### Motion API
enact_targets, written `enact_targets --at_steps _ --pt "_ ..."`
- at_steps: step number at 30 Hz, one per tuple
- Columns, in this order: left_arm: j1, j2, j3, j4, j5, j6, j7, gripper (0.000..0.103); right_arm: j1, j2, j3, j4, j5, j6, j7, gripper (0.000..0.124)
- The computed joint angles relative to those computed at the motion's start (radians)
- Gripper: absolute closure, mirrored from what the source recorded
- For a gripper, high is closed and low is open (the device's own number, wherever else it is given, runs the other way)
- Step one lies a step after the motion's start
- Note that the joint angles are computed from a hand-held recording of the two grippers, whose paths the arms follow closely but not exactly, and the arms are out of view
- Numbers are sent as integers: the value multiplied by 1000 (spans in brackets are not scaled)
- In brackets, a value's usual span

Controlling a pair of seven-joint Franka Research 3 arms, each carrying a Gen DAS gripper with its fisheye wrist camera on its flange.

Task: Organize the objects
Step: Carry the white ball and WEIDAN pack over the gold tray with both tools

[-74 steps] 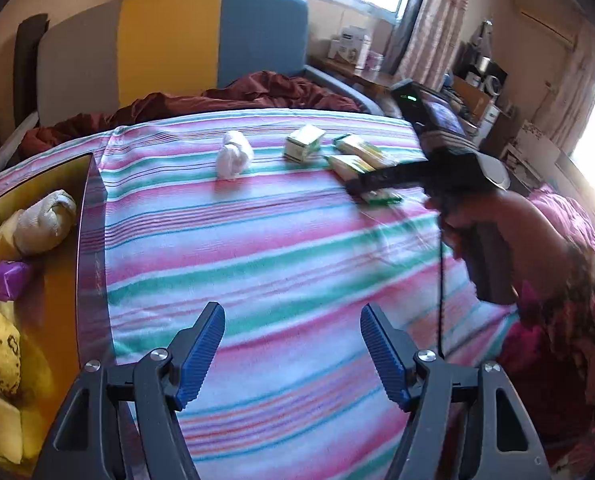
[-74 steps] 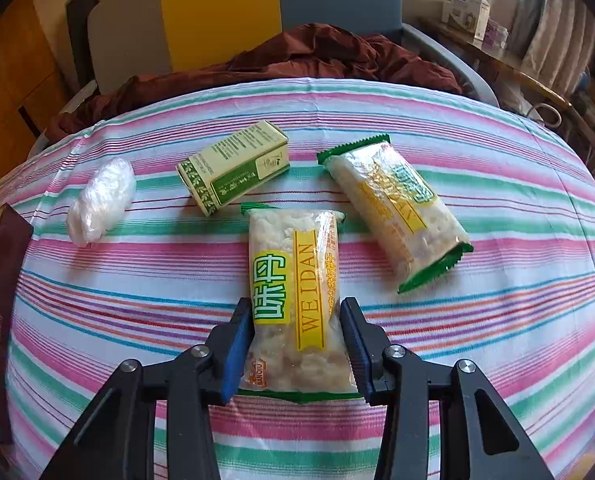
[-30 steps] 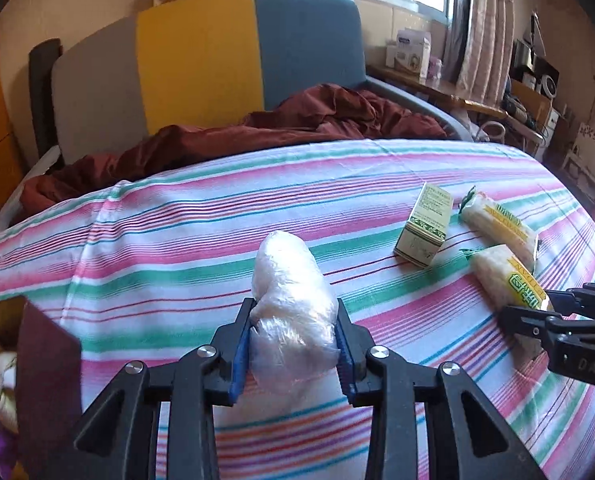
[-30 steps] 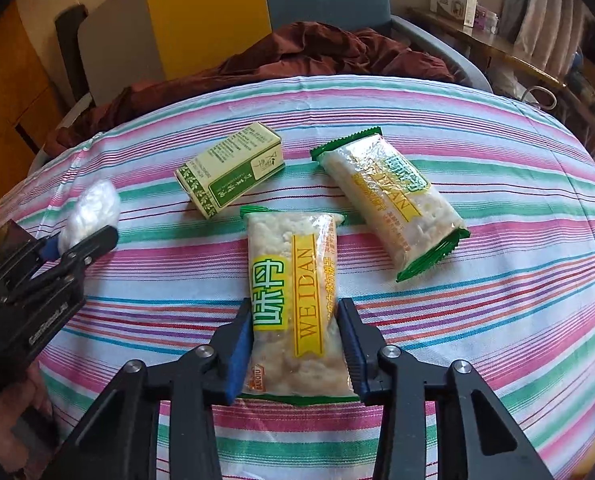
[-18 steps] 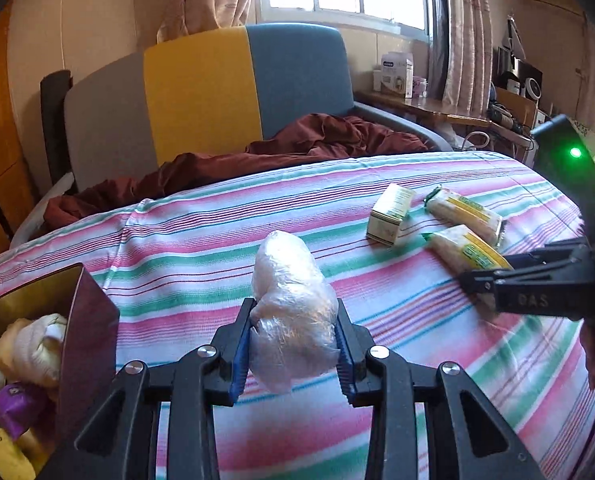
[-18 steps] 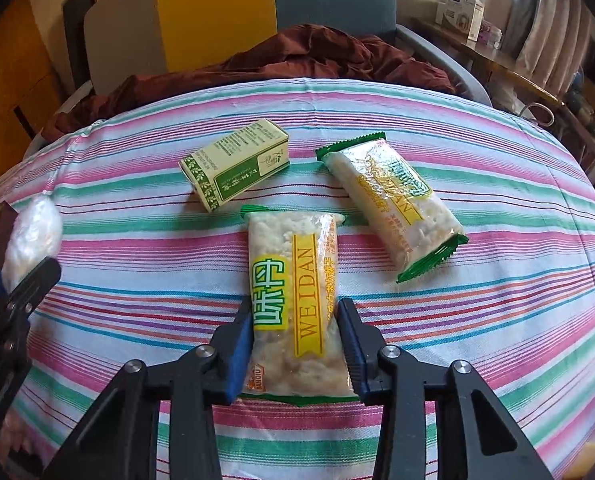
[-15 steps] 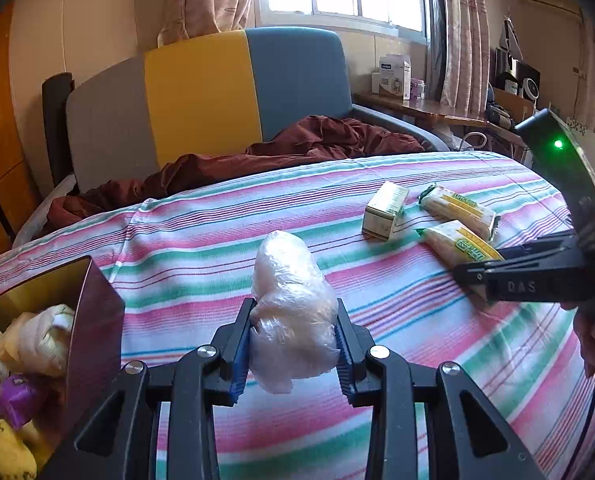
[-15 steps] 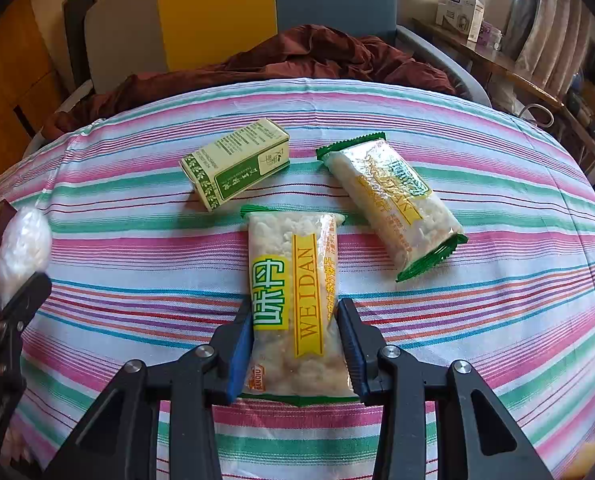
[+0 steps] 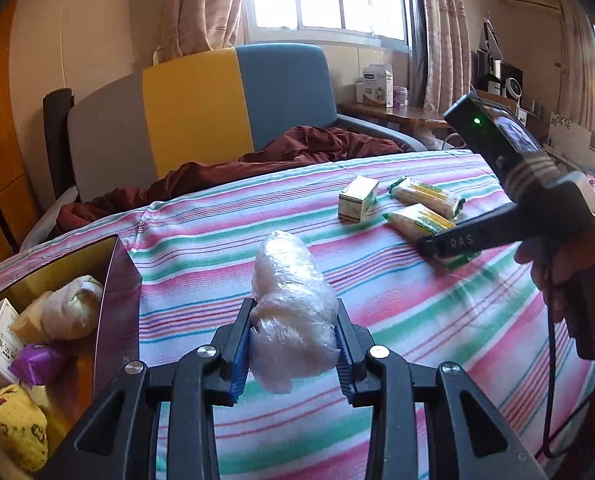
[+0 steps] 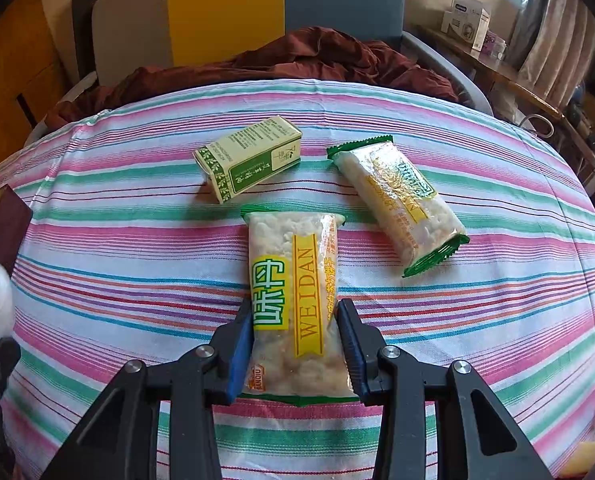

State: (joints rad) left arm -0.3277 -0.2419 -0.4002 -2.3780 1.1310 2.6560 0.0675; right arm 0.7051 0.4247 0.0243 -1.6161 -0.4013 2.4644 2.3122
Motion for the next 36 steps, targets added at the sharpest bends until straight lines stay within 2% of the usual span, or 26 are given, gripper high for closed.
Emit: enact_targets --at_steps 6,10,14,18,21,24,28,32,36 --pt "-10 -101 1 -83 -57 50 -10 68 7 -14 0 -10 -16 7 -1 83" --pt "-26 -209 3 -164 -142 118 55 68 14 -23 3 -12 -41 23 -3 83" --pt "-26 -333 -12 -234 -215 130 106 68 10 -19 14 -13 -19 32 -19 83" --pt "-21 -449 -7 -294 -303 85 178 68 20 -19 13 -14 -24 36 -23 83" --pt "-26 -516 23 -341 -374 49 253 68 23 -22 11 -17 -31 53 -31 83" --pt "-53 -579 88 -408 -481 31 308 68 28 -29 8 -25 -43 73 -31 83" --pt "-103 -601 189 -474 -616 23 414 68 31 -33 6 -27 -51 77 -26 83" --pt "-115 -613 228 -523 -717 43 460 68 24 -34 11 -33 -35 85 -28 83" --pt "-107 -633 213 -542 -771 38 512 68 26 -46 10 -47 -43 119 -23 83"
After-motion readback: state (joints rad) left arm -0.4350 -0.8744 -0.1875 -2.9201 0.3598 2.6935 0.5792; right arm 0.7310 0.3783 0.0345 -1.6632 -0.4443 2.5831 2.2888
